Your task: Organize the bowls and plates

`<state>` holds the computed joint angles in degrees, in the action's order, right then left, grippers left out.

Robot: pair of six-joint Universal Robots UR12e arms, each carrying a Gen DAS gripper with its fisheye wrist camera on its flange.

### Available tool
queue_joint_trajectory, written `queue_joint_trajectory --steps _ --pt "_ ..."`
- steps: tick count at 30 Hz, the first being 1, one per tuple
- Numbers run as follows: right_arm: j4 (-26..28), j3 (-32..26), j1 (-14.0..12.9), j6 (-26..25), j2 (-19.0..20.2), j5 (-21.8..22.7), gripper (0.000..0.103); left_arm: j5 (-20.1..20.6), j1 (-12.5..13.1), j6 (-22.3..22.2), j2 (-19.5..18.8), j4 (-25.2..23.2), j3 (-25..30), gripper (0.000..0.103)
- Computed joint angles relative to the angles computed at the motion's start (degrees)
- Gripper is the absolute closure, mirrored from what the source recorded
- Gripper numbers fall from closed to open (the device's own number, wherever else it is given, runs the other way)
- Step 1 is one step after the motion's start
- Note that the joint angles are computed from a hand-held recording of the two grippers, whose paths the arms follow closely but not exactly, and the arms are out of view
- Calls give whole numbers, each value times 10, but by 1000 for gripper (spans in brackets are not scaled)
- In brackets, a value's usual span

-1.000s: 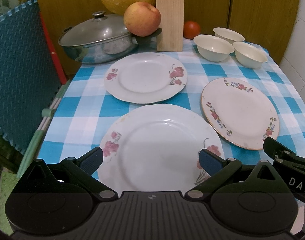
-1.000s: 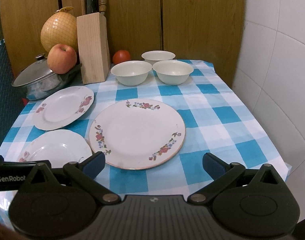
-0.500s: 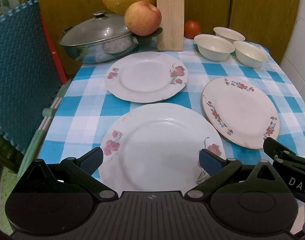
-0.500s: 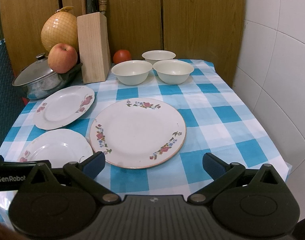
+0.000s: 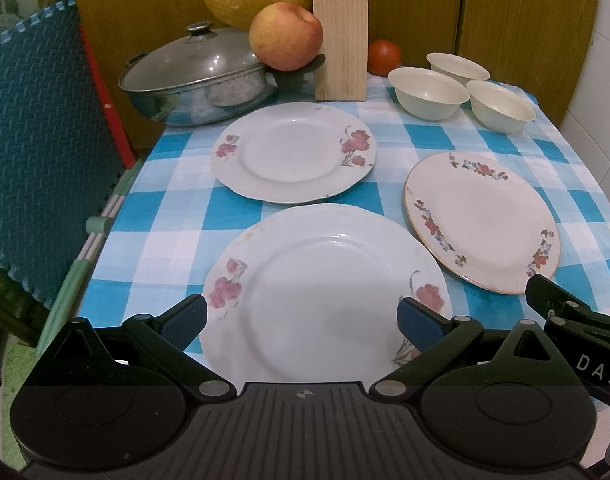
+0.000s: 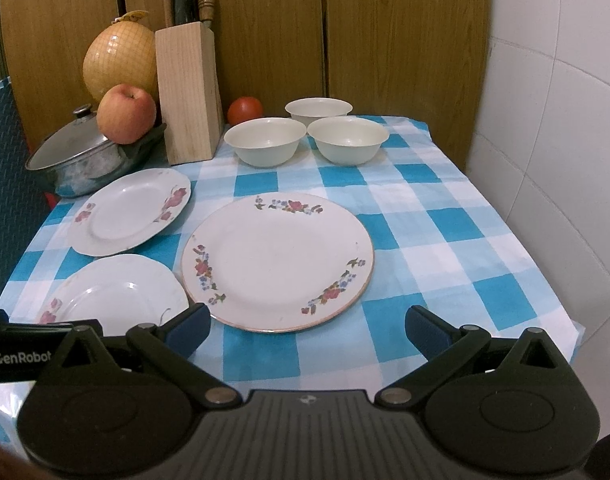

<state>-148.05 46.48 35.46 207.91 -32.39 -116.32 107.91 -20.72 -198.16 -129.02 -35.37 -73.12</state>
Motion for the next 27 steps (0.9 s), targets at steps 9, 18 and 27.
queue_joint_trajectory --steps 9,18,27 --pt "8 4 -4 9 -4 33 1 -7 6 -11 9 -5 -11 0" --pt "12 0 -8 10 -2 81 2 -20 13 -38 11 -40 -8 0" --pt "4 16 -15 41 -10 154 3 -20 18 -51 13 -59 -11 0"
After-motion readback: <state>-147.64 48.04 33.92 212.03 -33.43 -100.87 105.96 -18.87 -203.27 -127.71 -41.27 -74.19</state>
